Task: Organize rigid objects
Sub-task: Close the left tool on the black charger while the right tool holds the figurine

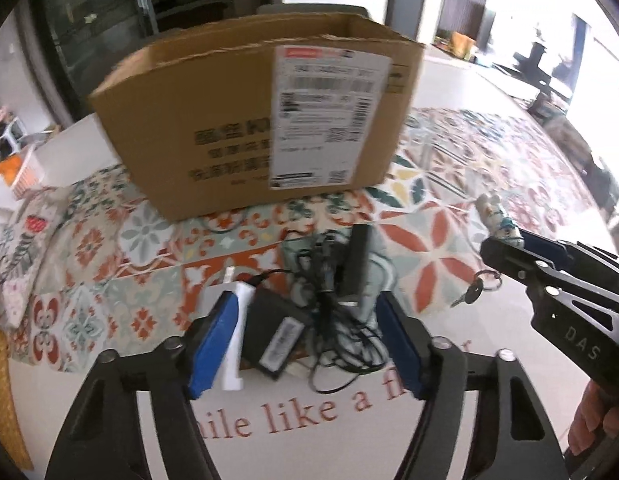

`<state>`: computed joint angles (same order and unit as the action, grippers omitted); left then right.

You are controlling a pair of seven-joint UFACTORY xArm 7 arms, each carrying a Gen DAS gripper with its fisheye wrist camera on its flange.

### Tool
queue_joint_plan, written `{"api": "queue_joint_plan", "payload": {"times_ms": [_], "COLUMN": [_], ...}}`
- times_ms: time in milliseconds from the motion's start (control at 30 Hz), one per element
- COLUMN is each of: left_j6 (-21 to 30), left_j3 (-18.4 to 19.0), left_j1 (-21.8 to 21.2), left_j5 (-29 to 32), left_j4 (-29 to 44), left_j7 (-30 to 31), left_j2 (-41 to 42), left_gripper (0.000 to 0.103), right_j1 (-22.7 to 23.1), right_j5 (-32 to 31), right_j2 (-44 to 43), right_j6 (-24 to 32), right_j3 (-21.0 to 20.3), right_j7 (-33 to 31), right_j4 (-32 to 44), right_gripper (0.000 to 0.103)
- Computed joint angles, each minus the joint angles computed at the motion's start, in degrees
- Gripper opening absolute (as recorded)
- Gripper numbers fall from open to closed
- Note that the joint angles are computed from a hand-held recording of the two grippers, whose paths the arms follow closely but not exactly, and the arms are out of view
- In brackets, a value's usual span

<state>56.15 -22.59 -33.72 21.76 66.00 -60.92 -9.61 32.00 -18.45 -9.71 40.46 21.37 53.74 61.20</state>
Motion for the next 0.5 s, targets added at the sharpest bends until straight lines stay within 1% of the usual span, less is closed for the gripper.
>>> {"api": "queue_joint_plan", "payload": {"times_ms": [33, 67, 133, 200, 267, 300, 500], "left_j6": [-1.3, -2.6, -5.2, -7.7, -8.5, -9.5, -5.4], "left_j3": [0.4, 0.8, 1.5, 2.1, 2.6, 3.0, 3.5], "left_j1": [-0.1, -0.2, -0.5, -0.7, -0.8, -0.9, -1.5], "left_j5": [-1.0, -2.1, -4.6, -6.6, -8.8, -10.0, -7.0], "left_j4": [-0.2, -0.1, 0.1, 0.2, 1.1, 1.3, 4.6], "left_j7": [1.1, 2.3, 5.2, 7.9, 10.2, 11.4, 10.4], "left_j2": [0.3, 0.8, 2.1, 3.2, 4.9, 5.5, 8.3], "left_gripper": [0.053, 0.050, 0.039, 0.036, 0.029, 0.023, 0.022], "right_j1": [0.0, 0.0, -0.4, -0.7, -1.0, -1.1, -2.0], "right_j5": [0.8, 1.4, 2.1, 2.6, 3.4, 3.7, 4.7], "right_j2": [-0.6, -0.9, -1.7, -2.2, -2.9, -3.1, -2.9], "right_j6": [0.2, 0.3, 0.3, 0.4, -0.1, -0.3, -1.8], "right_j3": [-0.3, -0.4, -0.6, -0.6, -0.8, -0.8, -0.7], "right_j7": [0.0, 0.0, 0.2, 0.3, 0.5, 0.5, 1.2], "right_j4": [-0.4, -0.7, -1.6, -2.3, -3.3, -3.6, -4.4], "right_gripper": [0.028, 0.028, 0.028, 0.028, 0.028, 0.028, 0.028]}}
